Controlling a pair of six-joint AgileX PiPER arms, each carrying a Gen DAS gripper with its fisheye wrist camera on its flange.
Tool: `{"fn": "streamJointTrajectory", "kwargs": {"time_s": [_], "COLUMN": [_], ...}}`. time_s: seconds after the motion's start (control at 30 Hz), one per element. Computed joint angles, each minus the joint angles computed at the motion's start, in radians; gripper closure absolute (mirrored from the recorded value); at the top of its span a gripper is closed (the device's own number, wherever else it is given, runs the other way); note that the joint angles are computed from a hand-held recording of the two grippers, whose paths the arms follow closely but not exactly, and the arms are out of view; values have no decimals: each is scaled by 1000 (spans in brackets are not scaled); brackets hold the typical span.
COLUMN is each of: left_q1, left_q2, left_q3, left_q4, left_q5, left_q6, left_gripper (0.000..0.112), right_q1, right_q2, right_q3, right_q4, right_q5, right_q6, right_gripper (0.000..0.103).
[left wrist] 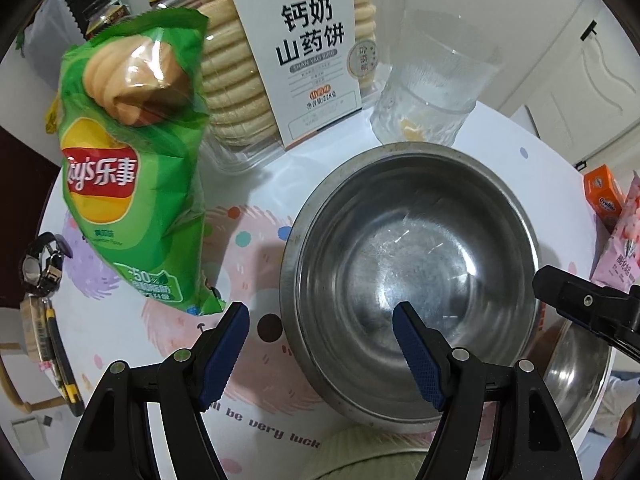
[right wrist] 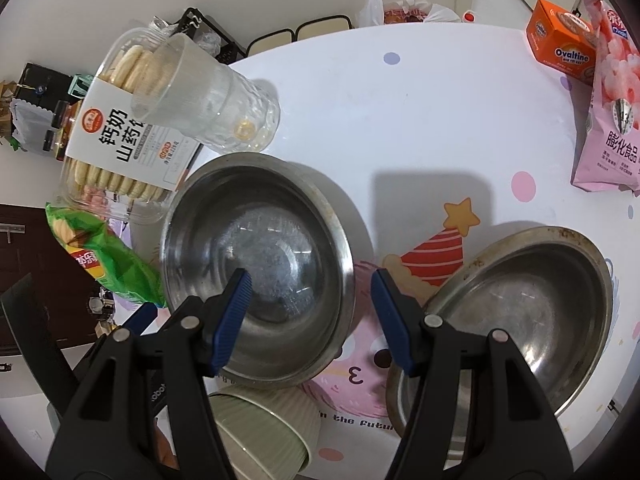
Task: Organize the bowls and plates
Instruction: 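Move both open grippers onto the rim of a large steel bowl, then close the left gripper on the steel bowl rim while the right gripper closes on it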
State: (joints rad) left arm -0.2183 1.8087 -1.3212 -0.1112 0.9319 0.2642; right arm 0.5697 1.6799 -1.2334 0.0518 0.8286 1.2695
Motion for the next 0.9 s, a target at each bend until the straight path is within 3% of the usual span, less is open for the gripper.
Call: {"fn": "streamJointTrajectory", "kwargs": {"time_s": [0.5,0.9], "left_q1": [-14,-34], "left_q2": [133,247], "left_q3": [-91,-189], "left_q4": [10,49], "left_q5": [34,113], "left_q6": [-11,-27], "left_gripper": [36,36], "right_q1": [-55,-99], "right_q2": [65,100], "right_q3": [-1,15], "right_q4": [92,174], "right_q5": [-13,-35], "right_q6": [-111,-195], "right_gripper": [40,40]}}
